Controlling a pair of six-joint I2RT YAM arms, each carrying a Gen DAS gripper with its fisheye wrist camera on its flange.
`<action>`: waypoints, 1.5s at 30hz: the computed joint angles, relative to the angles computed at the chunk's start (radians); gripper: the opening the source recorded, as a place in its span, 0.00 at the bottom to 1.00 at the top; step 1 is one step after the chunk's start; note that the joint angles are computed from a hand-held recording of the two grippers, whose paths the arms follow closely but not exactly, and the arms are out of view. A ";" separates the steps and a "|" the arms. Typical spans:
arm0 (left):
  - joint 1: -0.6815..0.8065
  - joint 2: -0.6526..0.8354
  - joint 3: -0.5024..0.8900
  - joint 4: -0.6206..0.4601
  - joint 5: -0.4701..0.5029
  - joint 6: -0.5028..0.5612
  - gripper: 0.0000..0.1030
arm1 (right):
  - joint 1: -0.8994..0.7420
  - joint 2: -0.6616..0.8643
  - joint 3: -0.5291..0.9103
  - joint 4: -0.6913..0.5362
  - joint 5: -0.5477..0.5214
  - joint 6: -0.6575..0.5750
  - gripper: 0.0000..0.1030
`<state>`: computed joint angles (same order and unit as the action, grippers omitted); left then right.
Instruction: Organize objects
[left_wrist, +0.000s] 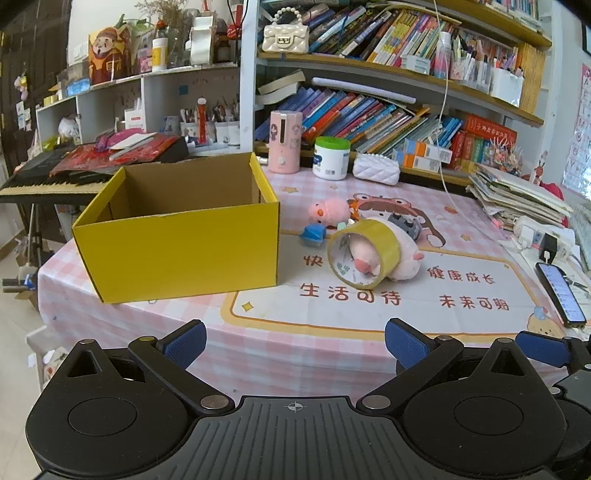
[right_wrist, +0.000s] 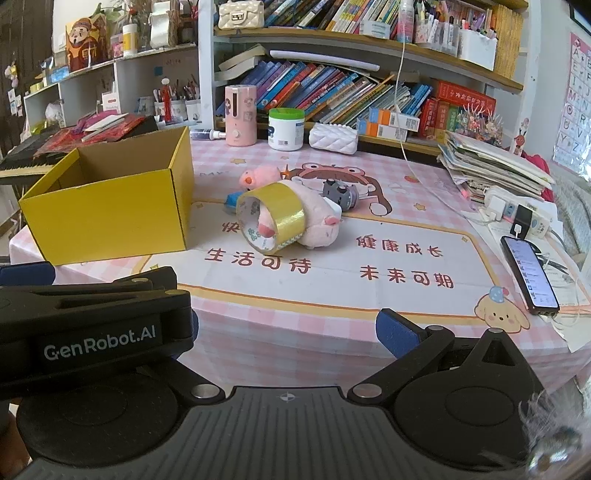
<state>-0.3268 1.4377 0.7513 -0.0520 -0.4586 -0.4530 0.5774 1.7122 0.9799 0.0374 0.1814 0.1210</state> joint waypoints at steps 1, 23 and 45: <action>0.001 0.005 0.002 0.000 0.000 -0.002 1.00 | -0.002 0.005 0.005 -0.004 -0.003 -0.002 1.00; 0.050 0.200 0.168 -0.004 0.012 -0.019 1.00 | -0.094 0.182 0.212 -0.059 -0.097 -0.082 1.00; 0.085 0.448 0.467 -0.097 -0.065 -0.119 1.00 | -0.242 0.514 0.702 -0.212 -0.281 -0.249 0.98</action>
<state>-0.2421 1.8859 1.2183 -0.1492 -0.5232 -0.5718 0.3358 2.2260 1.6823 -0.1749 -0.1000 -0.1278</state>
